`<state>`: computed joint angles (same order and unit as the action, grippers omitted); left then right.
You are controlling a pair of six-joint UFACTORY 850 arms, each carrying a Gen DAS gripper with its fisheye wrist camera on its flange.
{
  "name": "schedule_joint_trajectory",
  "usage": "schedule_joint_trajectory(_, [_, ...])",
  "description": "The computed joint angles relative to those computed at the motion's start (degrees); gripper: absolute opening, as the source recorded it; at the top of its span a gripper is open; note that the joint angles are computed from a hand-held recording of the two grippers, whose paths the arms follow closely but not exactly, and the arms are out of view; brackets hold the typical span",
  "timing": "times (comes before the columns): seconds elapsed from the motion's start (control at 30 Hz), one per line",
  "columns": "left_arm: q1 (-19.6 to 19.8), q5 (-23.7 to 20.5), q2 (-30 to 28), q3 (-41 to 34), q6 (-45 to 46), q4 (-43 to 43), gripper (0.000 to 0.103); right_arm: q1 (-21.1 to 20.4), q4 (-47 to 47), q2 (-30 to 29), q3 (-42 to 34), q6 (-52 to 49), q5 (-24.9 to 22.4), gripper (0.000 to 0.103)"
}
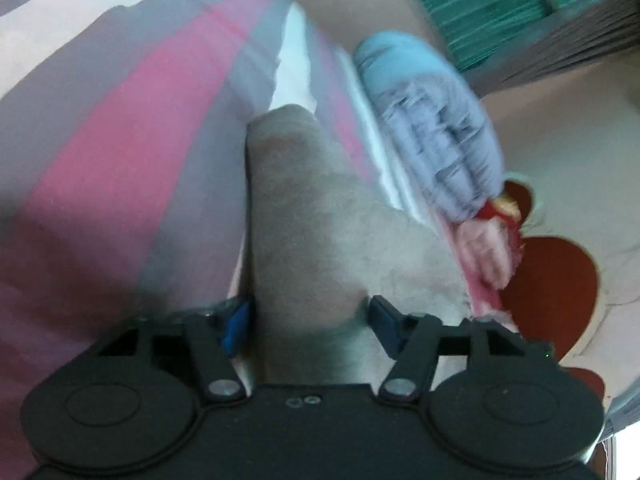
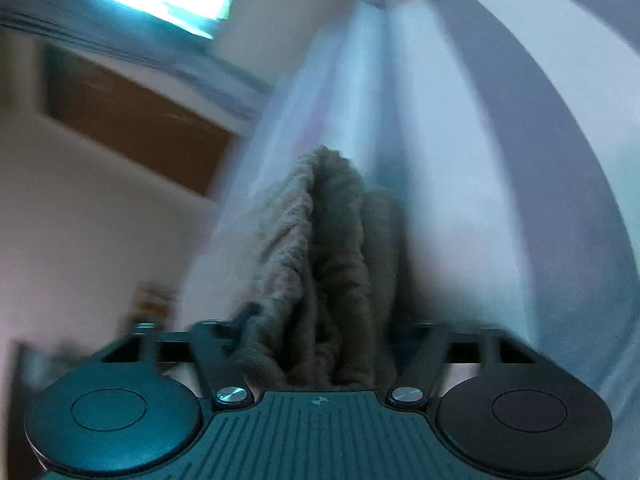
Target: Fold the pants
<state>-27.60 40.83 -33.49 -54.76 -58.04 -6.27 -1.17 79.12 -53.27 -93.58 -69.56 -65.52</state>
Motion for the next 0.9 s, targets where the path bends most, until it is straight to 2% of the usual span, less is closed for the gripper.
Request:
schedule_joint_trajectory(0.07, [-1.0,4.1,-0.4,0.7,1.6,-2.0,0.076,-0.5,5.3,-0.8,1.7,-2.9,-2.3,0.077])
schedule_joint_trajectory(0.13, [-2.2,3.3,0.5,1.2,5.6,-6.0,0.082,-0.8,6.6,-0.1,3.4,-5.5,-2.7,0.078])
schedule_joint_trajectory(0.17, [-2.9,3.5,1.3,1.9,7.3,-8.3,0.093,-1.1,7.1,0.3,4.4,-6.3,-2.9,0.078])
schedule_joint_trajectory(0.2, [-3.7,3.4,1.8,2.1,9.8,-11.5,0.097,-1.4,8.2,1.1,5.6,-6.8,-2.7,0.079])
schedule_joint_trajectory(0.3, [-7.1,-1.3,4.8,3.4,21.9,-26.8,0.097,-4.0,12.9,3.5,10.6,-11.5,-2.4,0.091])
schedule_joint_trajectory(0.4, [-10.2,0.1,6.7,6.7,24.9,-32.0,0.097,-7.1,13.0,6.1,15.0,-15.2,-1.8,0.093])
schedule_joint_trajectory(0.47, [-13.6,0.9,7.6,7.4,31.5,-40.5,0.097,-8.5,11.8,8.5,18.5,-18.4,-0.4,0.093])
schedule_joint_trajectory(0.53, [-17.7,2.0,8.2,7.2,39.4,-50.9,0.097,-9.0,10.9,11.7,22.3,-21.8,1.2,0.098])
schedule_joint_trajectory(0.57, [-19.7,3.3,7.8,6.2,43.8,-56.9,0.097,-9.5,11.0,13.6,24.7,-24.0,1.7,0.103])
schedule_joint_trajectory(0.67, [-26.5,10.0,7.5,4.5,54.3,-71.4,0.097,-11.0,13.6,19.9,33.6,-32.4,3.4,0.103])
schedule_joint_trajectory(0.8, [-33.6,16.9,8.1,1.4,63.3,-82.8,0.097,-12.2,20.9,30.7,46.0,-46.4,5.1,0.103])
schedule_joint_trajectory(0.9, [-38.5,21.7,8.2,-0.7,68.9,-86.8,0.097,-12.9,24.4,39.5,54.6,-53.8,9.2,0.103])
